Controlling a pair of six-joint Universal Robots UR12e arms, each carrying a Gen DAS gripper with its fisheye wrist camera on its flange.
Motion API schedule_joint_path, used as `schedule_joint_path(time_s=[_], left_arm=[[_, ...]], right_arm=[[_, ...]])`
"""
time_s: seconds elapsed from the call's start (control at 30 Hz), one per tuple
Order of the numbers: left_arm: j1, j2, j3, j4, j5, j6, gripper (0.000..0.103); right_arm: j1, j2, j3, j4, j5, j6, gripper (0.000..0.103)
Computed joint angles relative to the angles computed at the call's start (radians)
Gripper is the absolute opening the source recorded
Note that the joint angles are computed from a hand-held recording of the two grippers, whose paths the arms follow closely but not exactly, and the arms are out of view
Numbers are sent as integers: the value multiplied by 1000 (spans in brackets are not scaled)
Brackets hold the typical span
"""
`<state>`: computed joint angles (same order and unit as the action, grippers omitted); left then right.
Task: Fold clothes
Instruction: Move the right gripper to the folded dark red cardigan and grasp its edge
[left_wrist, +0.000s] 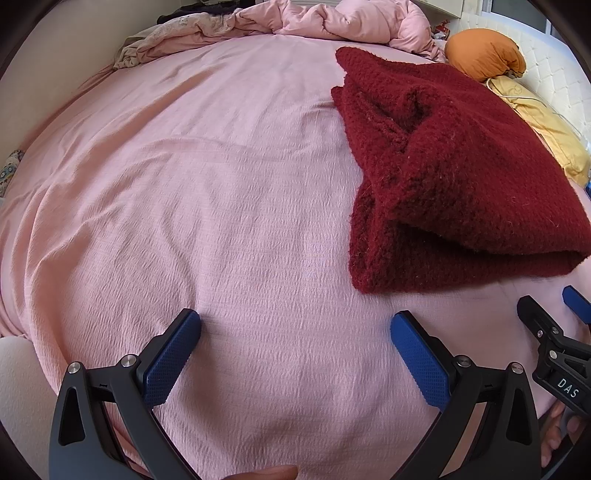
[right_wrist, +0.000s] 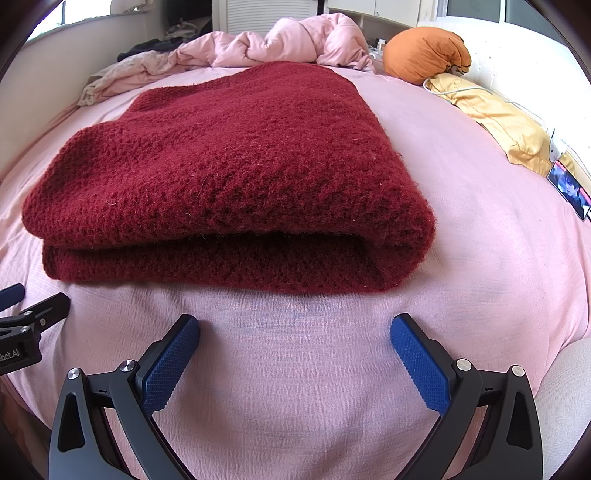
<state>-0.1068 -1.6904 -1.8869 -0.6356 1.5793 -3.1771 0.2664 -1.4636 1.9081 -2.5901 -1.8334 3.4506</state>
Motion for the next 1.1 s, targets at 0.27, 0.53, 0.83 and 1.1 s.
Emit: schedule_joint_path(time_s=[0.27, 0.53, 0.83, 1.1], left_arm=[[-3, -6, 5, -5, 12, 1, 103], [70, 20, 10, -13, -166, -55, 103], [75, -14, 55, -42, 24, -41, 103], [81, -11, 48, -59, 12, -42, 103]], right_arm=[[-2, -1, 0, 0, 2, -2, 103], [-1, -4, -7, 15, 4, -7, 103], [64, 1, -7, -242, 35, -273, 98], [81, 64, -98, -181, 38, -340, 98]])
